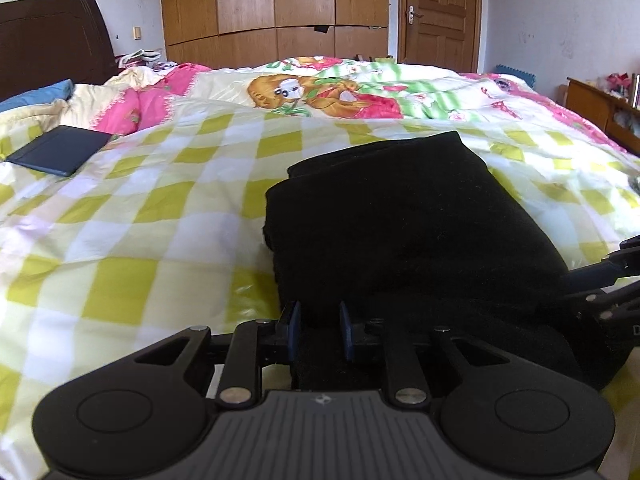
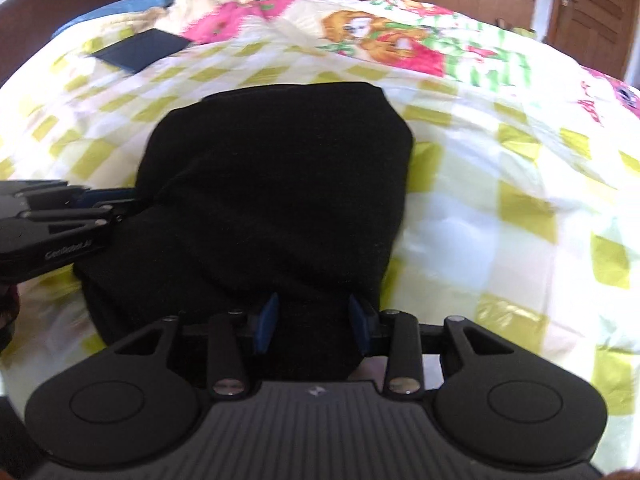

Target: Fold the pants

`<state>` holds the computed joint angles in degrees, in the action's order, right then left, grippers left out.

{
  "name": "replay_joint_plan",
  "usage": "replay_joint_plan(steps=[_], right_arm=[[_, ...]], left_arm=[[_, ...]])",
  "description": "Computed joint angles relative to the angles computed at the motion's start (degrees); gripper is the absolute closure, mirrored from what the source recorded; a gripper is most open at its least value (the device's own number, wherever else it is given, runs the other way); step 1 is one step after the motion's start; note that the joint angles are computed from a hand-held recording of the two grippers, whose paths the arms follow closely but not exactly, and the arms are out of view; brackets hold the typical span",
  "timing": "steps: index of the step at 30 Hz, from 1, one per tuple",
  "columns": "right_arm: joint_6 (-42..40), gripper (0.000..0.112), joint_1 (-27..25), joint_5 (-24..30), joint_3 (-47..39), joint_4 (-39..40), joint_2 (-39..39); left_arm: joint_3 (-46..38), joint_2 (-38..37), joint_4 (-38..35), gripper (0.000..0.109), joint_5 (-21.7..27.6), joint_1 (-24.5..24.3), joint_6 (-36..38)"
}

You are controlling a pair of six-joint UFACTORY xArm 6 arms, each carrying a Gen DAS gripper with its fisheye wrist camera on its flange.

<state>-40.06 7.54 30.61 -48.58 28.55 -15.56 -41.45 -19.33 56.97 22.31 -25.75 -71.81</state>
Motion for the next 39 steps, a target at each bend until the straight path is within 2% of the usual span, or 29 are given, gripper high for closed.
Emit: replay_joint_plan(steps=[3, 6, 8, 11, 12, 14, 16, 18, 20, 21, 22, 24, 25, 27, 28, 30, 34, 39], right_arm=[[0.8, 0.074, -2.5, 7.1, -2.4, -0.7, -2.3], [-10.5, 0.072, -5.8, 13.5, -1.6, 11.9, -8.2], [-14.5, 0.071, -5.3, 13.2, -1.6, 19.0, -8.8], [-17.7, 0.071, -0.7, 8.0, -1.0, 24.8, -6.8], [-17.2, 0.070, 0.8, 7.6, -0.4, 23.3, -6.0], [-13.4, 0.071, 2.7, 9.0, 1.6, 16.4, -5.2], [-17.5, 0.069, 3.8, 7.0, 7.7, 16.2, -10.1], [-17.5, 0.068, 2.3, 8.8, 10.8, 16.5, -15.5], [-15.8, 0.069, -2.7, 15.7, 11.0, 20.7, -18.7], [-14.8, 0.071, -4.2, 17.1, 10.9, 21.9, -19.2], [-13.9, 0.070, -4.9, 17.0, 11.3, 21.3, -19.9], [-7.7, 0.070, -3.9, 15.4, 11.8, 14.7, -19.6], [-4.9, 0.069, -4.5, 16.8, 11.2, 13.4, -19.5], [-5.0, 0.070, -7.6, 21.5, 11.6, 16.9, -22.7], [-5.1, 0.071, -8.5, 22.1, 12.5, 17.7, -25.0], [-4.1, 0.070, -9.2, 22.4, 14.1, 17.0, -28.6], [2.6, 0.069, -9.5, 21.8, 16.3, 12.2, -31.3], [3.9, 0.069, -10.7, 21.4, 19.3, 10.4, -34.4]], left_arm=[[-5.2, 5.3, -1.4, 0.076, -1.1, 0.3, 2.7], [-4.8, 3.9, -7.2, 0.076, -3.8, 1.9, 9.0], [-2.6, 0.9, -10.2, 0.075, -5.7, 3.4, 8.5], [-3.7, 0.1, -7.8, 0.075, -4.9, 4.2, 1.1], [-4.7, 0.9, -7.5, 0.074, -4.1, 3.7, 1.3], [-7.2, 4.3, -12.1, 0.073, 0.2, 1.3, 8.5], [-8.0, 5.7, -10.8, 0.071, 5.1, -1.1, 11.4], [-6.7, 3.9, -8.0, 0.068, 7.0, -2.3, 9.1], [-5.2, 0.5, -8.0, 0.066, 9.7, -3.8, 6.8], [-4.2, -1.4, -8.2, 0.066, 11.2, -4.7, 5.3], [-3.4, -3.3, -8.6, 0.066, 12.9, -5.9, 3.9], [-1.9, -6.0, -10.5, 0.066, 14.4, -8.5, 3.1], [-1.4, -6.8, -11.4, 0.066, 15.4, -10.0, 3.2], [-1.2, -7.5, -13.7, 0.064, 18.3, -13.0, 4.4], [-1.0, -8.0, -15.2, 0.064, 19.9, -14.5, 4.8], [-0.2, -9.4, -15.1, 0.064, 22.5, -17.8, 1.3], [0.6, -10.5, -13.3, 0.062, 24.2, -23.7, -3.2], [1.1, -10.4, -12.6, 0.057, 24.2, -27.2, -8.2]])
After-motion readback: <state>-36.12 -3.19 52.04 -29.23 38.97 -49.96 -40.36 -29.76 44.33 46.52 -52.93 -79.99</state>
